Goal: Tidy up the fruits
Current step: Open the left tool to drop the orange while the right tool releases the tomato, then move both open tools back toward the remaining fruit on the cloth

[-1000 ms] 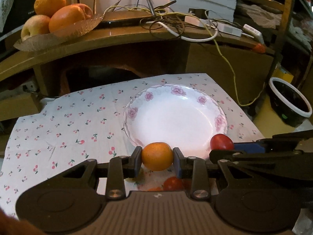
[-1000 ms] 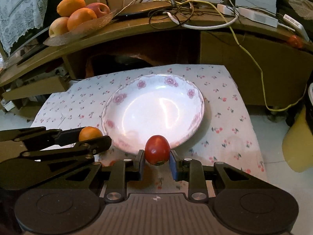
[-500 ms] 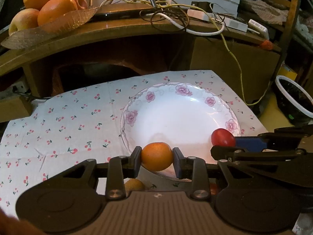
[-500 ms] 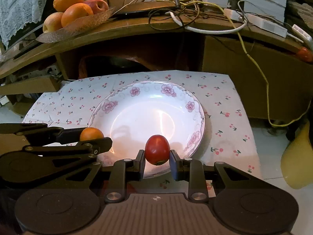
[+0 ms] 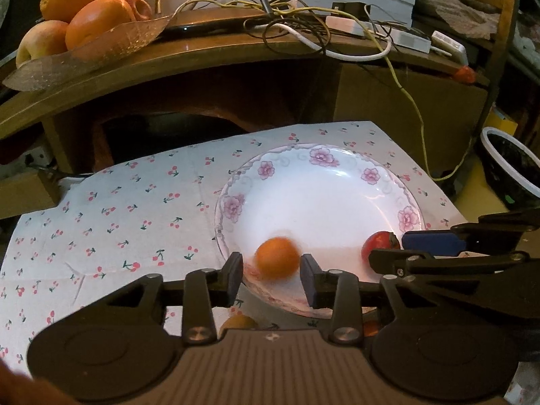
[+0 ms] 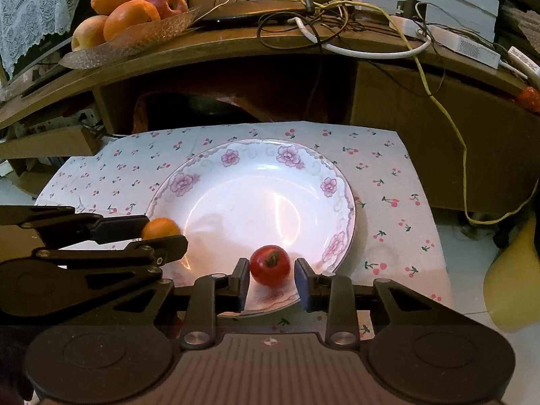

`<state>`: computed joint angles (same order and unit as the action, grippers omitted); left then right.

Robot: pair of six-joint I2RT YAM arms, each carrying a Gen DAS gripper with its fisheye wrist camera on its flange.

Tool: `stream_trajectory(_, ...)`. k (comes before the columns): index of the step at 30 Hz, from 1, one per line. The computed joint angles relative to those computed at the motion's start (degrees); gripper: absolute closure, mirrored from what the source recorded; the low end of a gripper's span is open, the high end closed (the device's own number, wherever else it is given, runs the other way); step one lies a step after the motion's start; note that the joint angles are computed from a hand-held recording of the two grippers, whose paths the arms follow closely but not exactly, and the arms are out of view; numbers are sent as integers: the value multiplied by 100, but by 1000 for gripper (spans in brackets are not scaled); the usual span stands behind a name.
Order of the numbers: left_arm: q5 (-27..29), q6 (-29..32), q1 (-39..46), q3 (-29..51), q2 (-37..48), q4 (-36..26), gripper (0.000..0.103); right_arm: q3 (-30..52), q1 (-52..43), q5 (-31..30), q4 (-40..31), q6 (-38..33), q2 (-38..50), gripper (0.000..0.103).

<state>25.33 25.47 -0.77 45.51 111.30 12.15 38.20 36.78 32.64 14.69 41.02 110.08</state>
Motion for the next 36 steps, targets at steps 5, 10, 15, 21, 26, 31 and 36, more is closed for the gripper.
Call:
stream_trajectory(5, -4, -26, 33, 44, -9, -90, 59, -66, 16, 53, 48, 19, -66, 63)
stream_trajectory(10, 98, -38, 96, 6, -159, -149, 57, -159, 35, 157, 81, 50, -188, 53)
stream_trajectory(15, 190, -3, 157, -9, -251, -232, 54, -283, 25, 179, 186, 64, -280, 51)
stream_trajectory(21, 209, 113, 215, -40, -357, -369, 53, -349, 66, 200, 214, 62, -339, 50)
stream_trajectory(26, 309, 272, 367, -90, -503, -505, 51, -492, 171, 276, 181, 148, -522, 50)
stream_trajectory(31, 430, 508, 599, -117, -628, -715, 48, -696, 285, 239, 153, 264, -720, 50)
stream_trajectory(36, 541, 819, 820, -114, -713, -982, 48, -852, 510, 226, 91, 320, -895, 50)
